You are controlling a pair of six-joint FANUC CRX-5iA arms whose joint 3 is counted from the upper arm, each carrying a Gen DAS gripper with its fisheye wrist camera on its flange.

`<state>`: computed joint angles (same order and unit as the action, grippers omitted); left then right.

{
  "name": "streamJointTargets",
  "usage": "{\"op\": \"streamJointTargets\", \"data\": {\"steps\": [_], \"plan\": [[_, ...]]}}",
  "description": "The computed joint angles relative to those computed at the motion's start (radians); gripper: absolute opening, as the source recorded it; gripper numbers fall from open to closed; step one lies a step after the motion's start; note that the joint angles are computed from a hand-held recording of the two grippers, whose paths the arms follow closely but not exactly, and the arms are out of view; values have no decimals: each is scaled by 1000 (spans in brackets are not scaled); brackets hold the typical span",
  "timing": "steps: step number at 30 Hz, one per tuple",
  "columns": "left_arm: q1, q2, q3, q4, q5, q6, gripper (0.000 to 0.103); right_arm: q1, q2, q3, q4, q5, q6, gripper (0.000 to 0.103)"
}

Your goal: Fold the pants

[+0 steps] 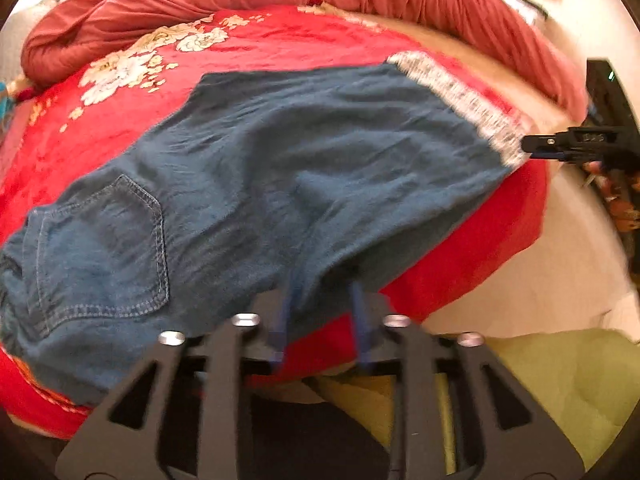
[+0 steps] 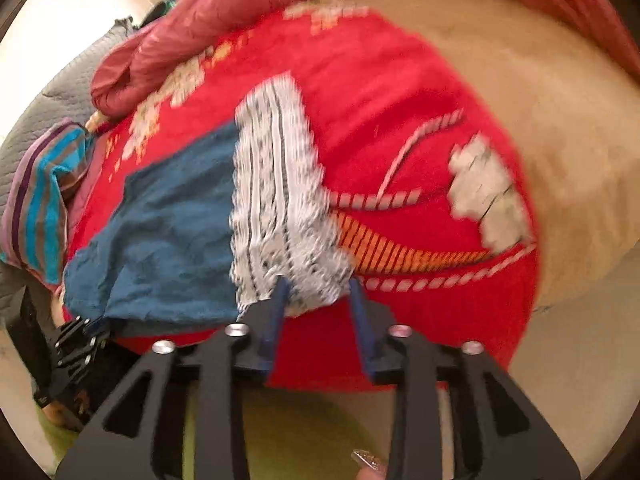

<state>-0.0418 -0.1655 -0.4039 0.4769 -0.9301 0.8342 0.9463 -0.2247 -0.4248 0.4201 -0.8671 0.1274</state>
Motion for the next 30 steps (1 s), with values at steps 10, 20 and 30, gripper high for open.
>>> {"op": "streamJointTargets", "data": {"steps": [10,20,30], "plan": [[40,122,218,-53,58,238,48,-134,167,139,96,102,304,52],[8,473,543,-117,-83,445,52,-319,422,444,-281,90,720,52],[-43,444,543,-184,-42,427,6,-324,411,460,-383,148,889,19]]}}
